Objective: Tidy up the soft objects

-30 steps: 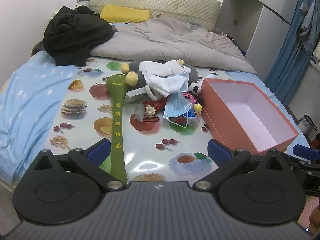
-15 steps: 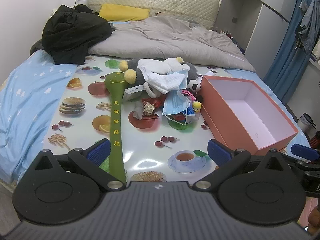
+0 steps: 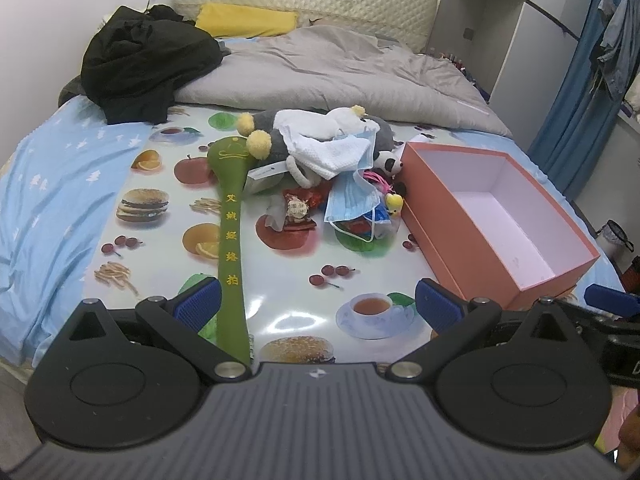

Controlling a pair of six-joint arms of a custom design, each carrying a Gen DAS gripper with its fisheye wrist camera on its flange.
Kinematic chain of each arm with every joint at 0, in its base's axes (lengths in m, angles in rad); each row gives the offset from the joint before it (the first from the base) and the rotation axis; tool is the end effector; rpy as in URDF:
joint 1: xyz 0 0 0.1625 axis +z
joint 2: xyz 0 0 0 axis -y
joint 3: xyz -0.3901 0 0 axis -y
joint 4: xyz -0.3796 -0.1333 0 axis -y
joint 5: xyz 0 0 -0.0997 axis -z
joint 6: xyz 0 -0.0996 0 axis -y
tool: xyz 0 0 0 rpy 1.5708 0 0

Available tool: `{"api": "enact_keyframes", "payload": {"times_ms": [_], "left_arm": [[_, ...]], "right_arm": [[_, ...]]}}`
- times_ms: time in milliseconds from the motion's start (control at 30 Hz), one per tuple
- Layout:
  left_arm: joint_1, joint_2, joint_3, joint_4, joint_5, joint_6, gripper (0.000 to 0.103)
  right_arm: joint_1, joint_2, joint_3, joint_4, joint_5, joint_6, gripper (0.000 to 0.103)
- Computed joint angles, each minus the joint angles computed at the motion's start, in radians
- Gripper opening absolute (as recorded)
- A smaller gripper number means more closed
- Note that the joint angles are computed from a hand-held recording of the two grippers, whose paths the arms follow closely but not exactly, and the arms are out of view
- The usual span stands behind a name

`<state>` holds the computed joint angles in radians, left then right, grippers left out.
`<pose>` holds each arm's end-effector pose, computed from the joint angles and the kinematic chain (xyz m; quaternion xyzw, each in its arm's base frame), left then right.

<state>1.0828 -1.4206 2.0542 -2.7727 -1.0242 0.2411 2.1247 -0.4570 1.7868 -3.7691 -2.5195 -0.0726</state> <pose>-0.0682 -0.5232 0.3054 0.2588 0.8905 -0.2998 0.2239 0.3335 -0.4397 0.0046 0.0659 -0.8270 0.4623 0.3132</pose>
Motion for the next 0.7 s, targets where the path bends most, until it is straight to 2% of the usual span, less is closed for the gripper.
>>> {"api": "enact_keyframes", "payload": {"times_ms": [333, 700], "left_arm": [[0.005, 0.016, 0.007, -0.004, 0.0, 0.009, 0.103], [0.028, 0.036, 0.0, -0.001, -0.042, 0.021, 0.103]], "right_arm": [[-0.005, 0.011, -0.002, -0.004, -0.025, 0.009, 0.103], [-0.024, 0.018, 0.021, -0.061, 0.013, 0.0, 0.103]]}}
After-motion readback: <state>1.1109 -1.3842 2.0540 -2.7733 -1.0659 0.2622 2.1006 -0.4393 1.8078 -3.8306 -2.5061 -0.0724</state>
